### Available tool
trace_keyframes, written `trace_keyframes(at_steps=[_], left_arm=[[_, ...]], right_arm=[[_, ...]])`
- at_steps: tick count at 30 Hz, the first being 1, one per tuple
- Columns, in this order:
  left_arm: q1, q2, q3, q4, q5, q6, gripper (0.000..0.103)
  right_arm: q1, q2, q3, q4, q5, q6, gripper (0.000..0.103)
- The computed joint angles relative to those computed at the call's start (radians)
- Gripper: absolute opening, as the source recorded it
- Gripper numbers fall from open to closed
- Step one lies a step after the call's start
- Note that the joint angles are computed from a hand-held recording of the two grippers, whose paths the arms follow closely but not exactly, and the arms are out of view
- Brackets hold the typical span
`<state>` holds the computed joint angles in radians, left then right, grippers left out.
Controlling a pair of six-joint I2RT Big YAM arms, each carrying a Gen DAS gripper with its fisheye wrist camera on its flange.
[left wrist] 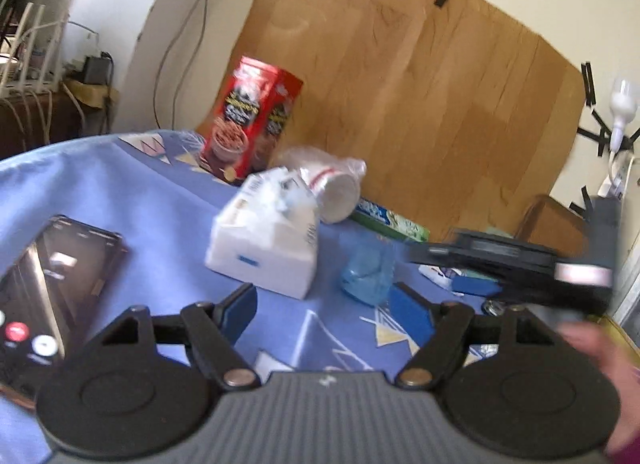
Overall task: Organize soft objects
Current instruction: 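Grasp the blue plastic case with both grippers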
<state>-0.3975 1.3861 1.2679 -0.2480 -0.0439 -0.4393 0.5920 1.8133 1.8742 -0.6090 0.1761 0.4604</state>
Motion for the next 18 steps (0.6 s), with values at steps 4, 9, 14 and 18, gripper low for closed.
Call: trace_keyframes(at_steps=[4, 9, 14, 18], left_arm=[[0.021, -0.038, -0.040, 0.033, 0.036, 0.000, 0.074], [0.020, -0.038, -0.041, 0.037, 0.062, -0.002, 0.074], [0.014, -0.021, -0.024, 0.021, 0.103, -0.006, 0.074], [-0.010, -0.016, -0.006, 0.003, 0.127, 0.004, 0.074]], right_arm=[[0.011, 0.172, 0.255, -0.185, 0.074, 0.018, 0.093], [-0.005, 0.201, 0.303, -0.230, -0.037, -0.022, 0.071], [-0.007, 0.083, 0.150, -0.215, -0.127, -0.104, 0.055], [-0.020, -0.088, -0.107, -0.110, -0.234, -0.066, 0.056]])
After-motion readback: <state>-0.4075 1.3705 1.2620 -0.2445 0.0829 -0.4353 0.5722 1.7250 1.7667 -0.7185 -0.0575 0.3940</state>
